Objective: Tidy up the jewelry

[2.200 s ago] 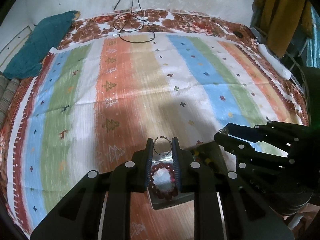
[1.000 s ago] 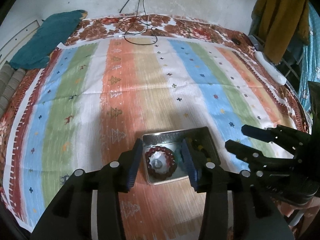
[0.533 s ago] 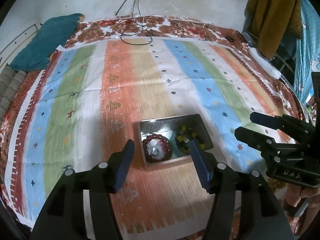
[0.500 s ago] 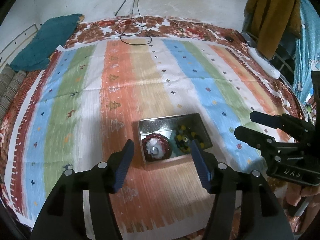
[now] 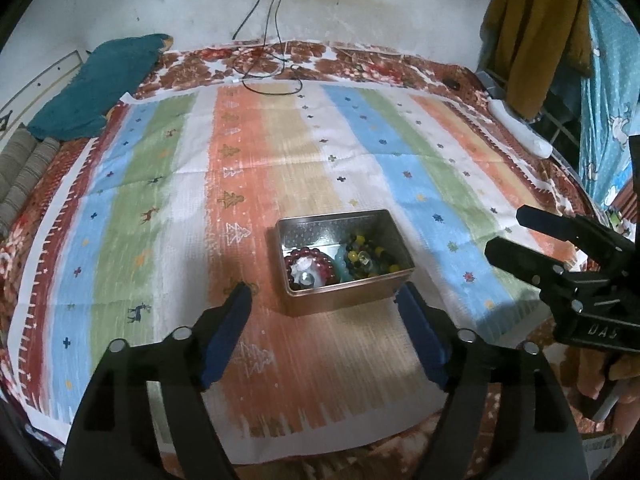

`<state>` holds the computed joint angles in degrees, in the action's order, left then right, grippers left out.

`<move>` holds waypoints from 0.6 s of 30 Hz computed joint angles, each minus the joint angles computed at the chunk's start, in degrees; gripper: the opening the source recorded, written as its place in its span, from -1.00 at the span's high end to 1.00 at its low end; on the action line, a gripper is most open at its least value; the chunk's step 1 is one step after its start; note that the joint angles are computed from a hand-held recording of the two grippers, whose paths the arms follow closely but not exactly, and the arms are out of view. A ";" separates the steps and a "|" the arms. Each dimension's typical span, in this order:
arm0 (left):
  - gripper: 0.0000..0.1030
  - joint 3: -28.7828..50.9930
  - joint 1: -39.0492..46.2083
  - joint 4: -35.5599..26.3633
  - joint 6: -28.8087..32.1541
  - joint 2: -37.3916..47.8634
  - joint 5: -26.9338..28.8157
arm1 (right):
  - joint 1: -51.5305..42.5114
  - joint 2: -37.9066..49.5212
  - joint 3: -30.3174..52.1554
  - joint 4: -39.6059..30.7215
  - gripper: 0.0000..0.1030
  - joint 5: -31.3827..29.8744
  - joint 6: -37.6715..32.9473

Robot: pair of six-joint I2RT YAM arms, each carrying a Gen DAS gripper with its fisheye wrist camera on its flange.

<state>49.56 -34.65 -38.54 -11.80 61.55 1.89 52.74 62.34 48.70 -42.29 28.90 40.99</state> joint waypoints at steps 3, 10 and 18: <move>-0.56 -0.69 -0.99 -0.04 -0.67 -1.25 -0.93 | 1.60 -0.09 -0.18 -0.53 -0.65 1.21 0.55; -0.84 -2.98 -4.57 1.06 -1.33 -4.89 -5.68 | 5.45 -0.83 -0.70 -1.74 -0.87 5.31 3.14; -0.89 -4.31 -5.86 2.94 -1.44 -6.49 -7.93 | 7.42 -1.26 -0.67 -2.50 -0.89 6.80 4.21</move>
